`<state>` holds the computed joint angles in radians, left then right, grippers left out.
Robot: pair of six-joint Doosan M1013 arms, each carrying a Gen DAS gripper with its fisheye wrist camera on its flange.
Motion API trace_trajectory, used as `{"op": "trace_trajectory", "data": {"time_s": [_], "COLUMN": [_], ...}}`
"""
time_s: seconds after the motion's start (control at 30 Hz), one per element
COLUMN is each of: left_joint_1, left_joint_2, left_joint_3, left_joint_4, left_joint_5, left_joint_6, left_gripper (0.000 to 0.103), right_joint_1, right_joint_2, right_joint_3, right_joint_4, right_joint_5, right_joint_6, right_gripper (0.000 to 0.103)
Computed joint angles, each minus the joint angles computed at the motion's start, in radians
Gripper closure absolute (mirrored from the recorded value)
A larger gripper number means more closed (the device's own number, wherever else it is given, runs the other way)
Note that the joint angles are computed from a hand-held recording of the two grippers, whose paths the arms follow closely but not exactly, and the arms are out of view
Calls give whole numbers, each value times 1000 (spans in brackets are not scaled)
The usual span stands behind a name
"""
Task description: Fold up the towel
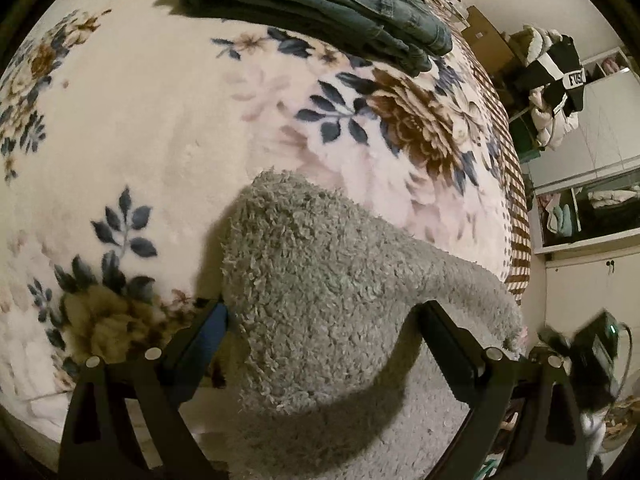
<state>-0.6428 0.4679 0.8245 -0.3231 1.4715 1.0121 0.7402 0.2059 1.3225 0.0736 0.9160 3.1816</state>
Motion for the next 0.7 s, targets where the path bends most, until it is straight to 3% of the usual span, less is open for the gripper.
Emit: {"op": "trace_trajectory", "data": {"time_s": [0.03,0.07,0.1,0.17,0.2,0.27,0.37,0.47,0.63,0.7], "left_joint_1": [0,-2,-2,8,16,30,44,60,70,72], "left_joint_2": [0,2,4,5,4,-12,-58,-115,-159,-166], "left_joint_3": [2,0,1,20,32,61,108,197,343,389], "left_joint_4": [0,5,10,-23,-51,-100,-157,-249,-345,-395], "left_joint_5": [-2,4,13,16,14,-17,-89,-179,-236,-261], "left_joint_6": [3,6,14,12,5,-6,9,31,45,70], "left_gripper": [6,6,6,6,6,6,6,6,6,6], "right_joint_1": [-14,-20,-24,-40,-41,-46,-33,-7,-26,-32], "right_joint_2": [8,28,59,119,114,99,44,5,9,15], "right_joint_3": [4,-15,-51,-119,-112,-92,-40,10,105,142], "right_joint_4": [38,38,25,57,59,82,62,19,319,442], "right_joint_5": [-25,2,67,217,238,190,69,-24,-87,-147], "right_joint_6": [-52,-91,-130,-221,-220,-216,-196,-193,-422,-515], "right_gripper": [25,34,43,44,44,40,3,0,0,0]}}
